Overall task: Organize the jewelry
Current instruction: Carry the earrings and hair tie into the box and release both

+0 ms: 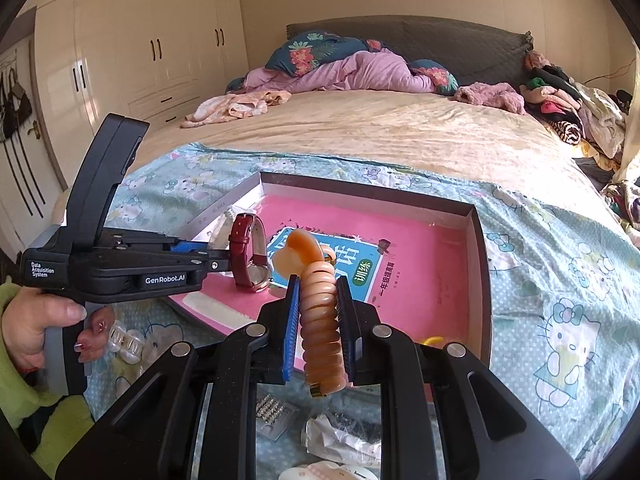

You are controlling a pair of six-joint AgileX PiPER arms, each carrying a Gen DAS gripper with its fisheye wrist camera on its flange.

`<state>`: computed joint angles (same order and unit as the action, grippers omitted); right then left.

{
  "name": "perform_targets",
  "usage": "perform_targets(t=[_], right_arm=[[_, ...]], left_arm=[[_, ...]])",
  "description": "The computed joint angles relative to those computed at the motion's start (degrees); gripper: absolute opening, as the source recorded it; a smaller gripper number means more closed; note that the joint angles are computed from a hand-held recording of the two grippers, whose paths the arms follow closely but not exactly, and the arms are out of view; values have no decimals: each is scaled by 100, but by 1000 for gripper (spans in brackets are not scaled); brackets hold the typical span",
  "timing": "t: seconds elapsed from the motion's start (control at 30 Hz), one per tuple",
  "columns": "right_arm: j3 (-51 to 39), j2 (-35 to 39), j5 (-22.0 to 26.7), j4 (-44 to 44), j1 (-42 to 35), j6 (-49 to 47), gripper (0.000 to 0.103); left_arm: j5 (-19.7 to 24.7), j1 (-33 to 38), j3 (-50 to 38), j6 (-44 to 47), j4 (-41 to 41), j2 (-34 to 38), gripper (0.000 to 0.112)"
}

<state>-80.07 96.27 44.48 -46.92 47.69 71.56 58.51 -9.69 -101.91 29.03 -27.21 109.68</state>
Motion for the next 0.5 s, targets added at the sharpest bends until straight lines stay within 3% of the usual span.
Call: perform_targets(t=[0.5], right_arm=[[-697,685,-228,1087,-531,-852,17]], left_arm=[[135,329,50,174,11,-2,16]])
